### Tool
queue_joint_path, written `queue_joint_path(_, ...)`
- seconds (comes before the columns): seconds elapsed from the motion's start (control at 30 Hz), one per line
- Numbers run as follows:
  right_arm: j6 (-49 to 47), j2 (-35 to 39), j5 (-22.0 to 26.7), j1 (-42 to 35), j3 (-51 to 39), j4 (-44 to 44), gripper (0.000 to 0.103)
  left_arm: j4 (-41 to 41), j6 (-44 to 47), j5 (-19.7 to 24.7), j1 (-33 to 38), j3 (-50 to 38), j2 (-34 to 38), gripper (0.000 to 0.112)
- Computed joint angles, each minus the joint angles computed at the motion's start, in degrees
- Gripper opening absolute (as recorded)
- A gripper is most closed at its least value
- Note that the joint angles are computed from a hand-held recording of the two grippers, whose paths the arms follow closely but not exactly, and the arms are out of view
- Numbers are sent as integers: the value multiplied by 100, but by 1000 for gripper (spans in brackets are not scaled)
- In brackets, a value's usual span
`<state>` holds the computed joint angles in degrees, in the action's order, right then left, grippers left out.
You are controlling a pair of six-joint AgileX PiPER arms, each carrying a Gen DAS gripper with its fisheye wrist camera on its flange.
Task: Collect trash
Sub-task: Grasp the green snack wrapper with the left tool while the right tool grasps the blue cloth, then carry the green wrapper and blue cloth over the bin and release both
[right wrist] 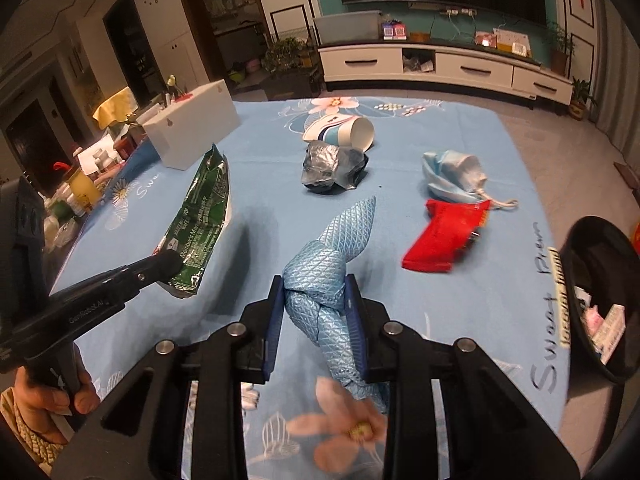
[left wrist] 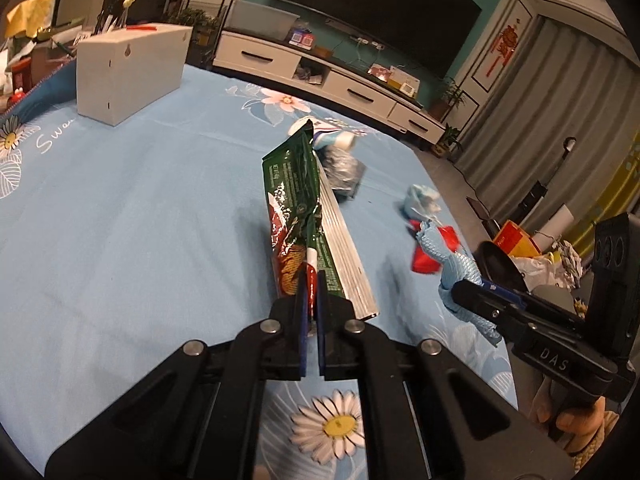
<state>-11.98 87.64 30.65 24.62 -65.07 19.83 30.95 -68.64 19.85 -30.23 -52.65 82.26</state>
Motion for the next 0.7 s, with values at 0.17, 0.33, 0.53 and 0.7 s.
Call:
queue_joint_path(0.17,-69,-574,22,-173,421,74,30,668,-712,520,-596,-26,-292,5)
queue_joint_path(0.33,-145,-1083,22,-411,797,122,30,991,-1054,1010,-1150,-169,-417,5)
queue_joint_path(0.53,-534,-1489,93,-902,1133,521,31,1132,-1062,1436,-1622,-561,-262,5)
queue_joint_path(0.7,-1074,-1748,132,-1367,1316,1028,30,1126,-918,1588,-1804,-855,-68,5)
